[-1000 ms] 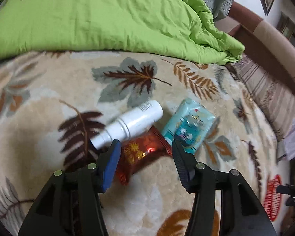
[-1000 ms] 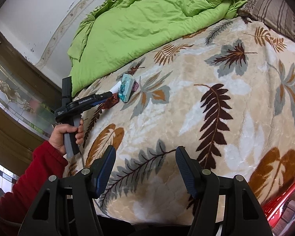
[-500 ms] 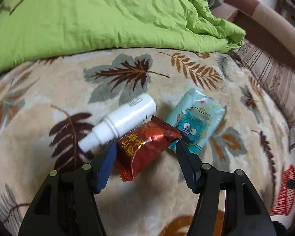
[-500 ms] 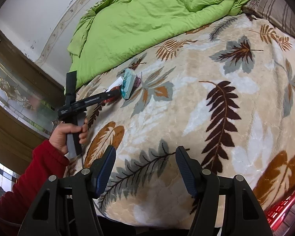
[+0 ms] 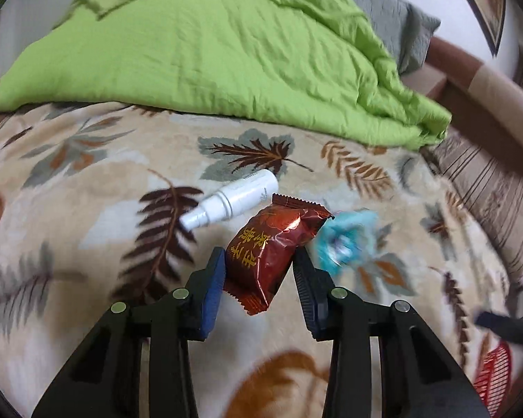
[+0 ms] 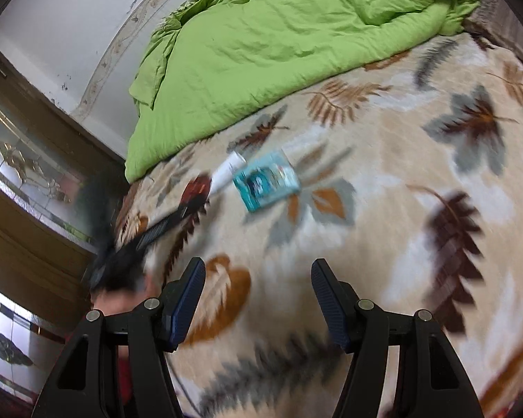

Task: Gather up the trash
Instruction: 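Grasp the red snack wrapper with the left tool and lift it, then grasp the teal wet-wipe pack with the right tool and lift it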

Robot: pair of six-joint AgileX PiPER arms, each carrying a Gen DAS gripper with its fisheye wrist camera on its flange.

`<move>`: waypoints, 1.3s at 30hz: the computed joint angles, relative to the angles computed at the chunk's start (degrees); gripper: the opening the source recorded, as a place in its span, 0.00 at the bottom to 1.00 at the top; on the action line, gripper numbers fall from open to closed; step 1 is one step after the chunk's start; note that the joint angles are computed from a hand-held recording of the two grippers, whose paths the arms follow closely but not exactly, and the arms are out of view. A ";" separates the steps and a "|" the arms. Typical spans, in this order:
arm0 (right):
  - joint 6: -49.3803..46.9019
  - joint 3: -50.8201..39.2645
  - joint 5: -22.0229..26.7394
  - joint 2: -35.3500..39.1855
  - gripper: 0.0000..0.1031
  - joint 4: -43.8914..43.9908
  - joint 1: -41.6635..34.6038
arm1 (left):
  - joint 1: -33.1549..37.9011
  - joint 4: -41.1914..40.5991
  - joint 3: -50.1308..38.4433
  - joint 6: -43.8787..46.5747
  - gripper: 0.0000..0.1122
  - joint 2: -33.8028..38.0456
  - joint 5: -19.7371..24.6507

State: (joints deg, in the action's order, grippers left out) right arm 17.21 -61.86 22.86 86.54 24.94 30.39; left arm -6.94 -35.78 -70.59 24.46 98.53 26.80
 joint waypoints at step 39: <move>2.44 -41.84 20.06 34.87 0.70 -22.88 5.45 | 3.43 -1.91 16.47 0.44 0.34 -10.70 -10.49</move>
State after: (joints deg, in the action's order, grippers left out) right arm 19.64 -103.69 42.91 121.41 2.06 35.84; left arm -3.51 -37.69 -54.13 24.90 87.82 16.32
